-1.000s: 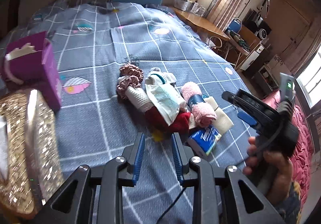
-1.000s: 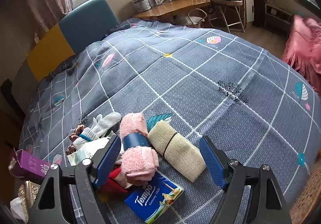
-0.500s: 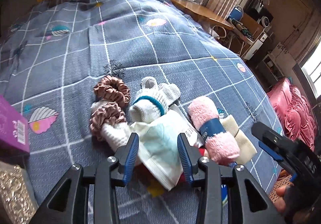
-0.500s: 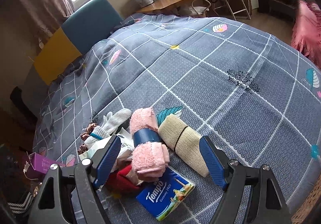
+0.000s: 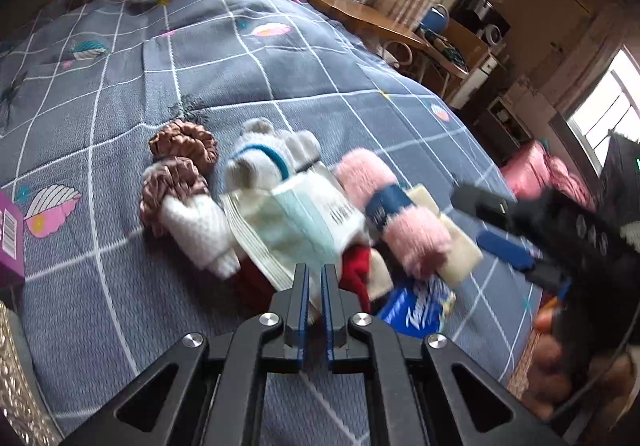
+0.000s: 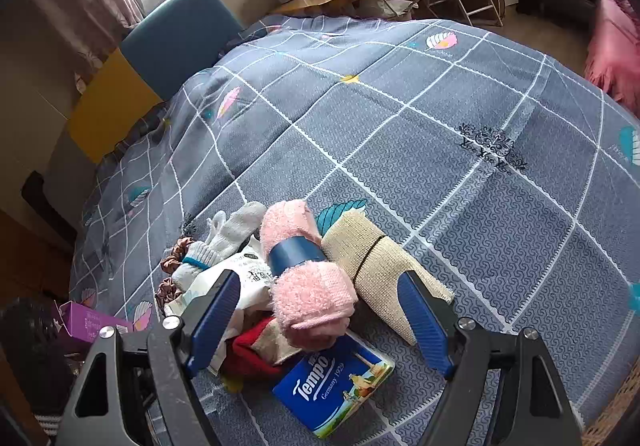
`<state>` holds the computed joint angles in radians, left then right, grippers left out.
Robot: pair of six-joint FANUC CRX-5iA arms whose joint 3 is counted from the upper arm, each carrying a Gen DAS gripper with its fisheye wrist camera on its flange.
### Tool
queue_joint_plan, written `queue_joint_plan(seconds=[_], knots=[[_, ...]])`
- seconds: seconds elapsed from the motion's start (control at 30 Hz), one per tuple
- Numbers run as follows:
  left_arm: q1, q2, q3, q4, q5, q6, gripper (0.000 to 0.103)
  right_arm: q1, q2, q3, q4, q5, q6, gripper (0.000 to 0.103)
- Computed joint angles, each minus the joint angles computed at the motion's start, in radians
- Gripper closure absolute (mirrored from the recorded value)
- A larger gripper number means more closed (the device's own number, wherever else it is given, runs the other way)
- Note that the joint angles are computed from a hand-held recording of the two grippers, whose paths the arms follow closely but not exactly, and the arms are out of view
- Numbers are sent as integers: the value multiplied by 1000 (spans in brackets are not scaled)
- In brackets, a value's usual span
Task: Organize soft objects
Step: 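Move the left tool back to the pile and grasp the wet-wipes pack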
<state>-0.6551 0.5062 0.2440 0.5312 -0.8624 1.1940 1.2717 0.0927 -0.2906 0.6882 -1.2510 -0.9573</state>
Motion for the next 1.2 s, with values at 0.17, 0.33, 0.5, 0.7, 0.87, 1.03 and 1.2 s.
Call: queue_joint_plan(seconds=[0.17, 0.33, 0.5, 0.7, 0.87, 1.03, 1.2], knots=[[-25, -11, 56, -124, -1, -26, 83, 1, -5, -6, -8, 9, -12, 21], [-56, 76, 253, -223, -137, -102, 73, 2, -16, -23, -6, 34, -38, 19], [-101, 215, 516, -392, -323, -132, 72, 5, -35, -53, 17, 65, -84, 17], [-104, 313, 681, -389, -433, -209, 61, 3, -60, -99, 48, 124, -151, 16], [-123, 370, 765, -436, -473, -273, 59, 13, -84, -136, 78, 135, -230, 14], [-120, 362, 734, -475, -434, -263, 54, 11, -93, -147, 84, 147, -250, 14], [-100, 368, 735, -442, -442, -197, 61, 10, -91, -143, 83, 146, -244, 14]])
